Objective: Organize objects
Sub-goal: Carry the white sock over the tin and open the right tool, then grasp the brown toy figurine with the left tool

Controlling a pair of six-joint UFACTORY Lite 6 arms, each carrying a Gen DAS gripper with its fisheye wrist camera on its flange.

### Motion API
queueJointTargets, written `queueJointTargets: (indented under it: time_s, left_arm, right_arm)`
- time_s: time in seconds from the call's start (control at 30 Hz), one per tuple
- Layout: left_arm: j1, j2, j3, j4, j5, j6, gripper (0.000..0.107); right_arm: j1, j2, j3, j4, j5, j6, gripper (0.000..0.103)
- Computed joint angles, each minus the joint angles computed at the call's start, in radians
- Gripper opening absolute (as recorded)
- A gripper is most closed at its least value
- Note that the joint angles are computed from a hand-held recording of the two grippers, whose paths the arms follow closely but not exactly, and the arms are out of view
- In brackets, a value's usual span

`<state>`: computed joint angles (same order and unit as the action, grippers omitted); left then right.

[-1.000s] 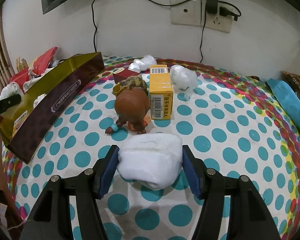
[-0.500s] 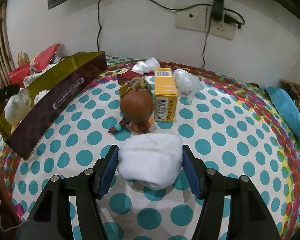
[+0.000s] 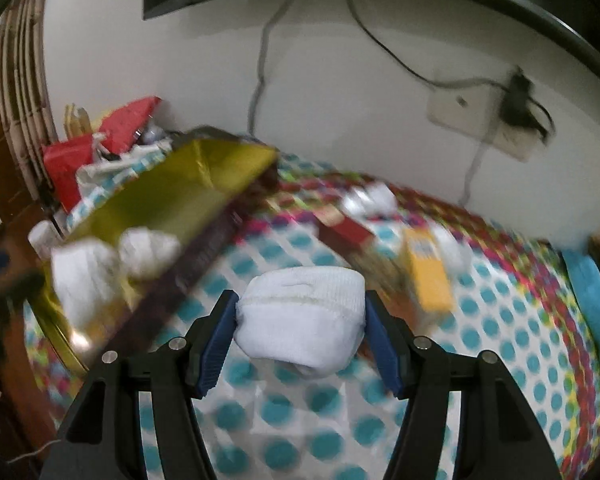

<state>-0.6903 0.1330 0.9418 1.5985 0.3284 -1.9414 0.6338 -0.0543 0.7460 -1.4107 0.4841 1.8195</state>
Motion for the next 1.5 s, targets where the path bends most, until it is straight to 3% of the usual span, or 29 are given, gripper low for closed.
queueJointTargets:
  time_s: [0.27,0.43,0.57,0.8,0.9,1.13,1.5]
  left_arm:
    - [0.149,-0.028,-0.029,0.024,-0.077,-0.018,0.092]
    - [0.217,-0.023,-0.034,0.148,-0.138,-0.134,0.092]
    - [0.249,0.009,-0.02,0.21,-0.18,-0.196,0.092]
    - [0.269,0.019,-0.016,0.319,-0.191,-0.301,0.092]
    - [0.253,0.027,-0.013,0.298,-0.182,-0.28,0.092]
    - [0.189,0.009,-0.022,0.249,-0.126,-0.227,0.092]
    - [0.005,-0.062,-0.064,0.301,0.032,-0.273,0.092]
  right_arm:
    - [0.073,0.435,0.578,0.263,0.043,-0.354,0.06]
    - [0.075,0.668,0.892,0.455,0.086,-0.577,0.06]
    - [0.062,0.793,1.063,0.55,0.119,-0.68,0.06]
    - [0.045,0.889,1.208,0.65,0.138,-0.791,0.064]
    - [0.049,0.857,1.175,0.617,0.121,-0.758,0.07]
    - [0.028,0.65,0.901,0.443,0.057,-0.56,0.074]
    - [-0.105,0.143,0.111,-0.11,-0.052,0.071,0.08]
